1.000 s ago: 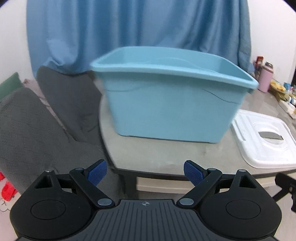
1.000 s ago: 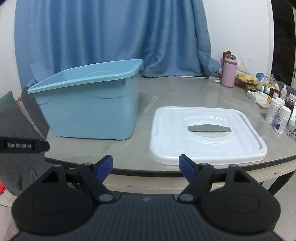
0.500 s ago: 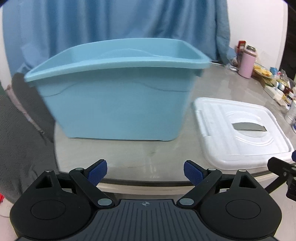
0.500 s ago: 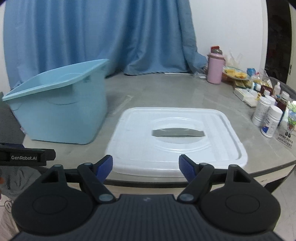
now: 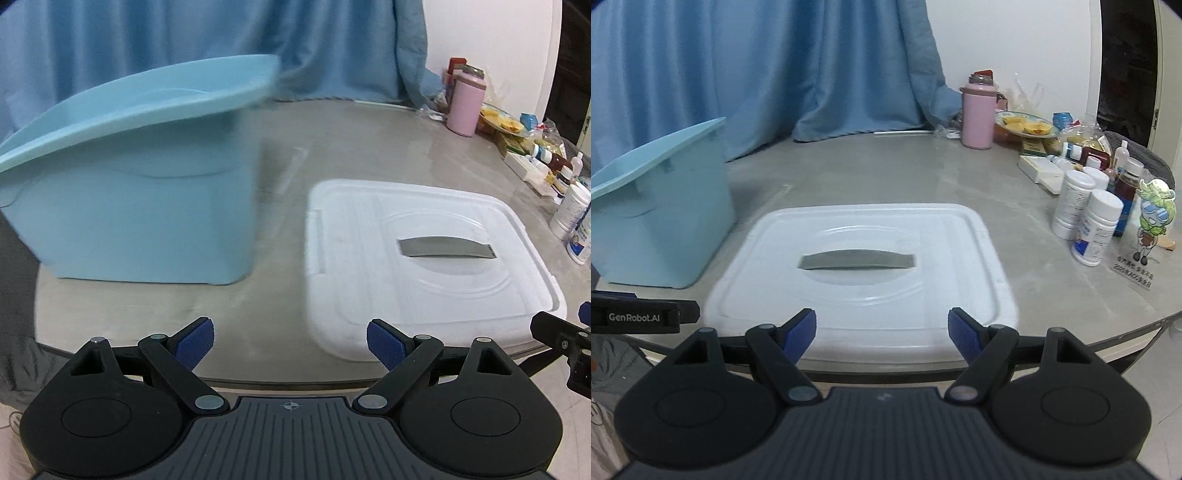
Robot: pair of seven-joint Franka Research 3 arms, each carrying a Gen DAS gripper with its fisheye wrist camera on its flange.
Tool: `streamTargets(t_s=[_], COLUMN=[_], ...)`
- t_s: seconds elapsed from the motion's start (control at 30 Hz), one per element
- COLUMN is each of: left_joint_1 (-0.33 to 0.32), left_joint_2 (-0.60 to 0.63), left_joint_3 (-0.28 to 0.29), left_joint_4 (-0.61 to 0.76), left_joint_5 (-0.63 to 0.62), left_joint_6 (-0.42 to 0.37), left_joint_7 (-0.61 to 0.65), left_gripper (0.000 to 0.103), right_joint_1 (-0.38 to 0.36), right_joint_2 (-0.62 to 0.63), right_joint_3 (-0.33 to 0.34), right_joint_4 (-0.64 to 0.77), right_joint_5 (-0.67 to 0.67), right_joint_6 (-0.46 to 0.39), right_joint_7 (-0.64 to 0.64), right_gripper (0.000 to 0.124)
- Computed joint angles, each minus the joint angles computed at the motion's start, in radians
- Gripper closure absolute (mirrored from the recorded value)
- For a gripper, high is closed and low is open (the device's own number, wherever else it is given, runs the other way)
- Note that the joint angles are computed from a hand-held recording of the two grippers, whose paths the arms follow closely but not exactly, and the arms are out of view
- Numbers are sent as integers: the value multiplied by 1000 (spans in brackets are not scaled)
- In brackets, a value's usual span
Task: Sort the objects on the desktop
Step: 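Move both tools toward the white lid's grey handle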
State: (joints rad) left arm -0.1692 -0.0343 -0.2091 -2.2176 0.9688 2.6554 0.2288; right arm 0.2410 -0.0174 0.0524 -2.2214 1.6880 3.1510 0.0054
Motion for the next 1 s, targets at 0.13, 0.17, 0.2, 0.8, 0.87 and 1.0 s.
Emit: streamTargets(t_s=[0.13, 0.17, 0.2, 0.8, 0.87, 1.0], left_joint_1=[-26, -35, -45, -91, -87, -86], left_joint_2=[59, 71, 81, 171, 192, 247], left_joint_3=[-10, -10, -10, 19, 26, 37], left_joint_4=[60, 73, 86, 227, 252, 317], left_joint_5=[-8, -5, -2, -123, -147, -197], left_joint_6=[-30, -41, -54, -178, -171, -178], left_joint_7=[-34, -49, -61, 76, 86, 154], left_gripper=[11, 11, 11, 11, 11, 11], right_joint_1=[-26, -32, -38, -119, -129, -137], right_joint_2=[2, 3, 7, 106, 122, 163], right_joint_3=[-24, -28, -32, -39, -31, -20], right_joint_4=[-18, -19, -18, 57, 76, 120], right_joint_5=[-111, -120, -133, -416, -437, -522], right_joint_6=[-51, -61, -69, -153, -162, -152], right_joint_7=[57, 55, 61, 359, 374, 431], right_gripper=[46, 46, 46, 46, 46, 44])
